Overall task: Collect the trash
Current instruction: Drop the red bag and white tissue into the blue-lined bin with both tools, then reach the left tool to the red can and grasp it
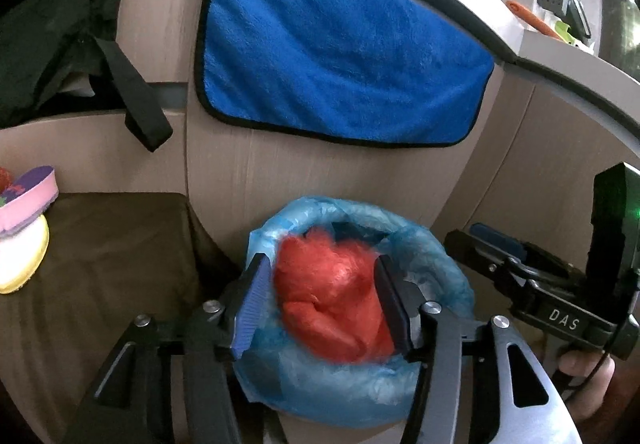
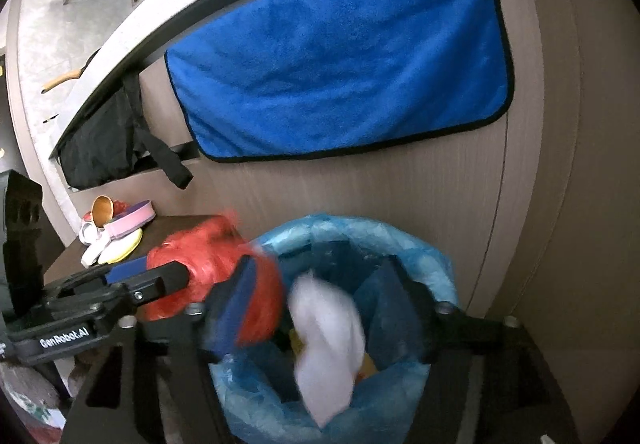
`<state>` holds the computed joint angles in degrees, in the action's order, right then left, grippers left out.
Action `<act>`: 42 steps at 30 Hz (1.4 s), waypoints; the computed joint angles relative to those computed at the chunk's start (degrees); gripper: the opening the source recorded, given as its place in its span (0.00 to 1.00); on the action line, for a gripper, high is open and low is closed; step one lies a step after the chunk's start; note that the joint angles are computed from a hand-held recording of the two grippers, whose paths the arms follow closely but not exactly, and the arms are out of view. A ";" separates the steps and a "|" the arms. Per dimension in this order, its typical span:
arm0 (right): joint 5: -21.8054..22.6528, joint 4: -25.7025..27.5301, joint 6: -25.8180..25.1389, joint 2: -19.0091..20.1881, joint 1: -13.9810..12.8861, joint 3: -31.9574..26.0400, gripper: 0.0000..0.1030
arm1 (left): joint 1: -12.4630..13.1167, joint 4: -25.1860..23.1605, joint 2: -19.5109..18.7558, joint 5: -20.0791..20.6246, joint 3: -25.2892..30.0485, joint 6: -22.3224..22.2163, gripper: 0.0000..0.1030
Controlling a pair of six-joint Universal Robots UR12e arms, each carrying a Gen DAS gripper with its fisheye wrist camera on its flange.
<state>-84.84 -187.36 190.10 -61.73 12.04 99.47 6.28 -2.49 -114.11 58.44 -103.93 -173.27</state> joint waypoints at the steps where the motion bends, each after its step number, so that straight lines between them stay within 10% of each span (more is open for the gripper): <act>1: -0.19 0.07 -0.07 -0.03 0.03 0.00 0.62 | 0.16 -0.29 0.03 -0.21 0.13 -0.23 0.54; 15: -0.74 1.44 -0.54 -1.37 1.87 -0.63 0.62 | 6.62 4.32 3.44 2.65 -3.25 -5.83 0.56; 24: -1.26 3.34 -5.02 0.70 7.39 -6.59 0.77 | 16.74 8.38 5.62 11.37 -5.75 -9.88 0.57; 31: 3.32 11.36 -7.50 5.25 10.86 -15.28 0.77 | 24.97 0.24 0.23 7.53 1.58 -18.93 0.61; 42: 2.49 22.08 -11.39 11.26 13.55 -24.76 0.77 | 27.48 -8.68 -11.17 -0.84 14.83 -28.52 0.62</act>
<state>-82.35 -165.27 178.71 -50.47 25.59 74.71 33.76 -11.17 -125.27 57.61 -89.11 -201.79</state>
